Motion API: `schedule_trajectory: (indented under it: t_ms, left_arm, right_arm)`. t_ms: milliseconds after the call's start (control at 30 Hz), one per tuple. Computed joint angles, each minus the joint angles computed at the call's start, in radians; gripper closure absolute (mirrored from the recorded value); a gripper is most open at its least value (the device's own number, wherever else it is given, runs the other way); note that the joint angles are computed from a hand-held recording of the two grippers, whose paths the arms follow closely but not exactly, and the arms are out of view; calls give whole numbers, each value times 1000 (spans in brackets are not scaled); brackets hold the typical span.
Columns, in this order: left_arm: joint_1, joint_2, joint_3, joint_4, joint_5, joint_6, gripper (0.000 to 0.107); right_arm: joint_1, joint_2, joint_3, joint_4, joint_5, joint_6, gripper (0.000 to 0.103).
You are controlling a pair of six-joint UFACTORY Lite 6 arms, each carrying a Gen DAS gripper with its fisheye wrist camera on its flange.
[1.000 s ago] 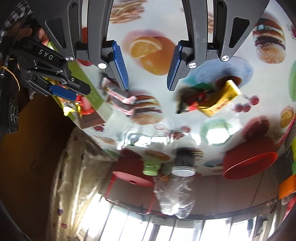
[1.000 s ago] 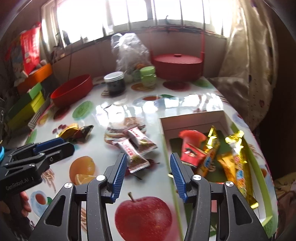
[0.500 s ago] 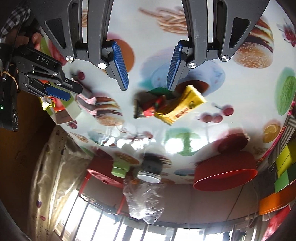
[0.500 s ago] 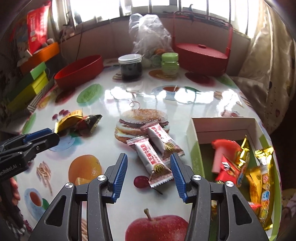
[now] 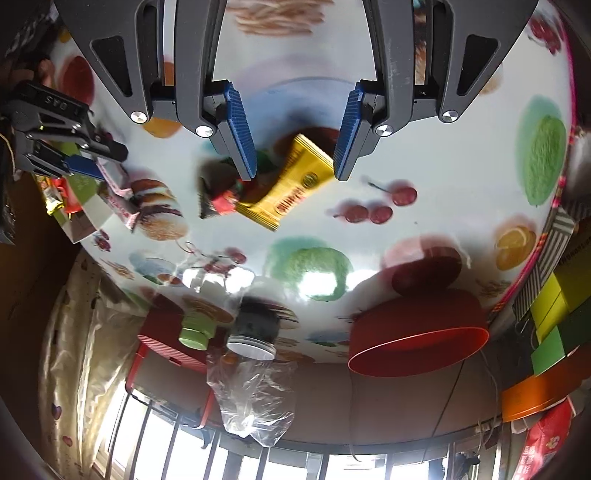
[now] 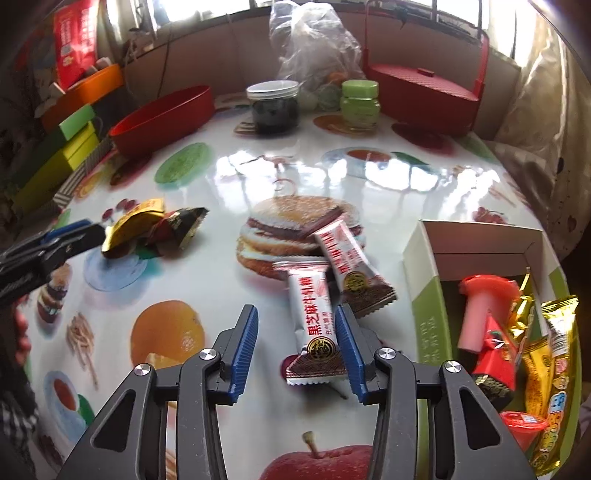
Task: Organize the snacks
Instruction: 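Grasp a white milk-candy bar with the right gripper while the left grasps the gold peanut-candy packet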
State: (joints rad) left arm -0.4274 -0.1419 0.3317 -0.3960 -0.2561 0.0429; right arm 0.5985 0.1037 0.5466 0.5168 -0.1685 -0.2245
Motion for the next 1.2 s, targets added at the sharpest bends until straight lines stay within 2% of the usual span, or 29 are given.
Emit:
schedule_trajectory:
  t_ms: [67,167,233,367,633,733,833,1000,1167,1200]
  left_arm:
    - [27,30,27,85,12,-45,62]
    - [45,65,55,210,15,-98,62]
    - [55,103,83,278,17,-134,62]
    - [60,174,140,295,24,-113,62]
    - [40,292,224,105,24,103,62]
    - [49,320,238,225,22,-25,62]
    - [43,328,241,188,11,3,62]
    - [59,330,239,248,-5,-84,62]
    - [40,328,230,197,-16,-44,62]
    - [41,327,228,207,-18,-55,66]
  right_arm:
    - [-1,14,7,-45,-7,42,61]
    - [8,28,23,117,-12,-98,60]
    - [8,37,31,134,-16,-111,60]
    - [15,48,41,166,-24,-136,60]
    - [13,56,43,111,-41,-68,63]
    - [17,60,43,149,-55,-94,69]
    - [20,62,44,175,-63,-114,70]
    - [31,65,43,252,-81,-178,76]
    - [32,54,32,256,-88,-170,81]
    - [32,53,30,257,-89,-170,82]
